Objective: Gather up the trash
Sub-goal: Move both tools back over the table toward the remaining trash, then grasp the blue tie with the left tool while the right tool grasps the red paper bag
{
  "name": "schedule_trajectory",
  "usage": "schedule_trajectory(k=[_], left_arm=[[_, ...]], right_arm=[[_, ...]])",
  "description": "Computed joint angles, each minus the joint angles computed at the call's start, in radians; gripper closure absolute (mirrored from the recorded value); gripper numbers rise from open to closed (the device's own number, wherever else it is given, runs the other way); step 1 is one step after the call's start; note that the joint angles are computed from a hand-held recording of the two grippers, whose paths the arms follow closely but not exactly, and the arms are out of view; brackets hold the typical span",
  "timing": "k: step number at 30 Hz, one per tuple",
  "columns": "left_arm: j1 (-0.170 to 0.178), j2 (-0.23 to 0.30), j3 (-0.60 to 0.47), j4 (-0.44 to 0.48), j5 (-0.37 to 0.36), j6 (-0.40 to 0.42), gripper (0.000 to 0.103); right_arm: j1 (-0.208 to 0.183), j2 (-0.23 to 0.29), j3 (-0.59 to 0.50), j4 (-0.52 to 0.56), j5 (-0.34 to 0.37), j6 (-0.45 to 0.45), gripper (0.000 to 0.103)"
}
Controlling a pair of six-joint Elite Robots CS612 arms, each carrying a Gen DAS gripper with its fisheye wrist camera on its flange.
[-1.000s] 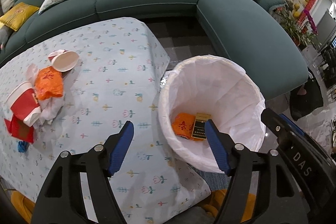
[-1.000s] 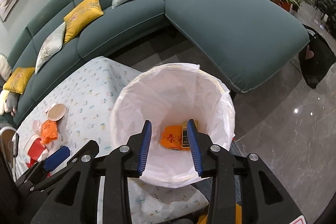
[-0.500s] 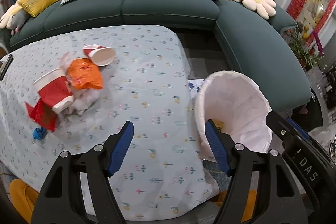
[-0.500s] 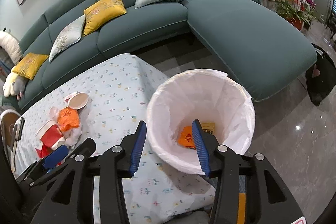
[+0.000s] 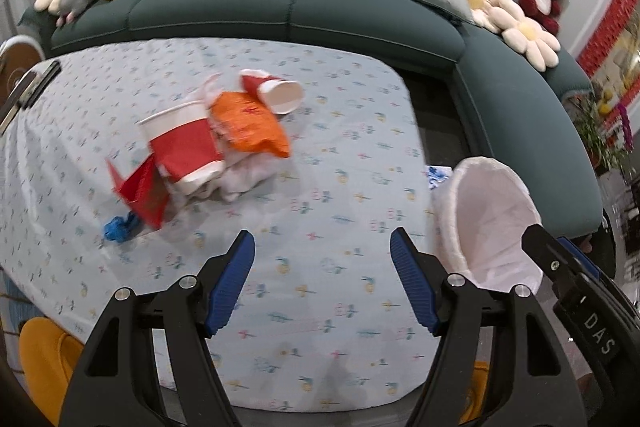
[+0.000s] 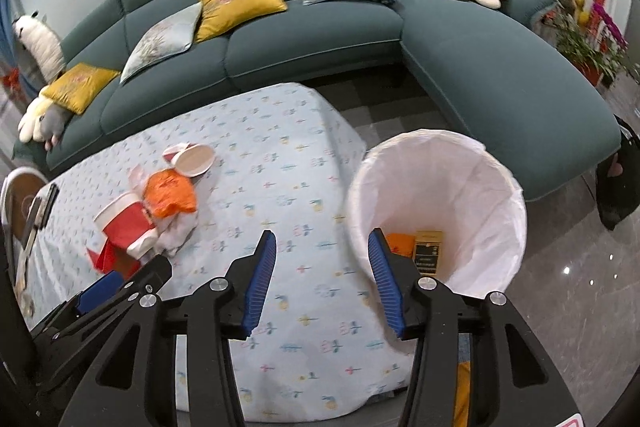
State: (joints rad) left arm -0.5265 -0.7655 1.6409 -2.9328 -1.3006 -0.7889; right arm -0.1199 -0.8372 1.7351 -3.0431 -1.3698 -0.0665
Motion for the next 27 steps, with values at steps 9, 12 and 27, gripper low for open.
schedule_trajectory(k=[9,12,27], left_arm=[[0.049,-0.02,0.087,-0.006,0.006,-0.087,0.036],[0.07,-0.022,0.113,0.001,0.01,-0.119,0.036],[0.175,0.032,0.134,0.034,-0.037,-0.105,0.036]], right_arm=[[0.061,0.006,-0.003,0.032,-0.014,-0.053,0.055],[0.08,0.011,-0.01,0.045,-0.018,-0.064,0.055],[0.179,0.074,-0.087,0.162,-0.031,-0.102,0.052]])
